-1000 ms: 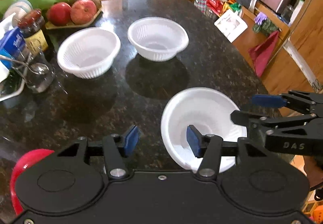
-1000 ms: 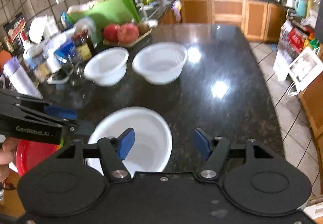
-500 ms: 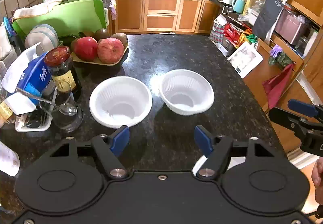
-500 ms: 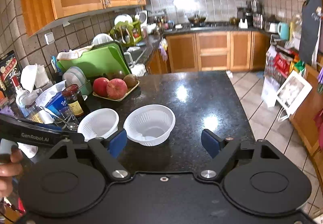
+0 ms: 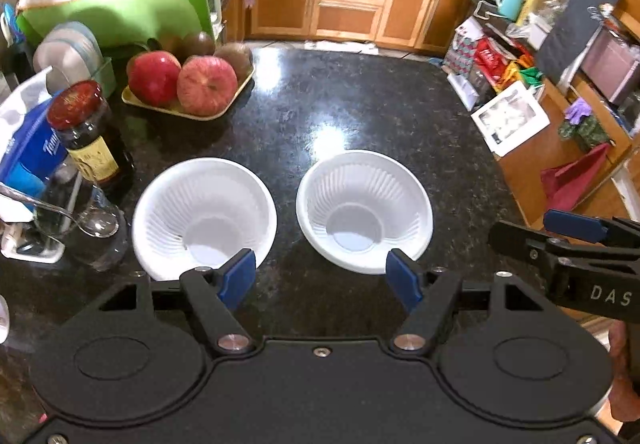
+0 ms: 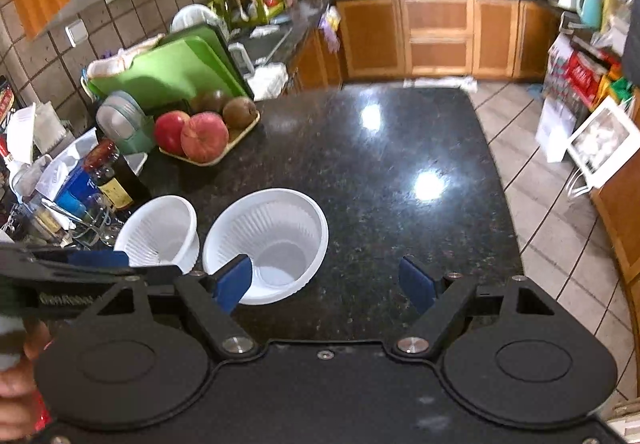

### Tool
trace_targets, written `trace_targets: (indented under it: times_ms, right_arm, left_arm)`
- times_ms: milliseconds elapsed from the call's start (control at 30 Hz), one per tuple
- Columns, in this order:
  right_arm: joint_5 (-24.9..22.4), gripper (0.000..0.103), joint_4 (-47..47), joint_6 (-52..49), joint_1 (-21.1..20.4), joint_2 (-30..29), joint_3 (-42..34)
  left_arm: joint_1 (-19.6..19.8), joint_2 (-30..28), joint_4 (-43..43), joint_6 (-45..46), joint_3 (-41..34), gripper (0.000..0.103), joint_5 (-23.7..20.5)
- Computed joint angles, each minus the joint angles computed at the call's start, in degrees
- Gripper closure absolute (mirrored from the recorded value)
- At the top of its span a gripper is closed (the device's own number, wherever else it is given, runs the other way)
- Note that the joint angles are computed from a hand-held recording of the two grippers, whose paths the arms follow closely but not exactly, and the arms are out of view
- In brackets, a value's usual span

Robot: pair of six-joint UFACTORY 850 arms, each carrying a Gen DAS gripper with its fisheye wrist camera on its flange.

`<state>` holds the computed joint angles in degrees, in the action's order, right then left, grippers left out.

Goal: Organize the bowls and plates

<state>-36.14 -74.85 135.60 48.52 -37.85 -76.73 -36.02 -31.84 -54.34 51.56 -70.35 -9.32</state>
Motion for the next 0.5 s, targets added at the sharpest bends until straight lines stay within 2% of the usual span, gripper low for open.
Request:
trace_targets:
  times_ms: [233, 333, 400, 500]
  right_arm:
    - [7.98, 0.021, 2.02, -10.04, -4.79, -1.86, -2.18]
    - [10.59, 0.032, 4.12, -15.39, -6.56, -3.06, -3.38]
    - [12.41, 0.044, 5.78, -18.45, -7.56, -3.62, -3.87]
    - [15.0, 0.049, 7.46, -21.68, -9.05, -4.69, -4.81]
  left_arm:
    - [-1.66, -4.68, 26.17, -29.69, -4.92, 0.031, -1.46]
    - [-2.03, -6.1, 31.89, -36.66, -6.57, 0.033, -2.64]
    - [-2.19, -6.95, 34.78, -40.35, -7.73, 0.04, -3.45]
    - [-2.4, -7.93, 37.59, -43.33, -9.17, 0.054, -5.08]
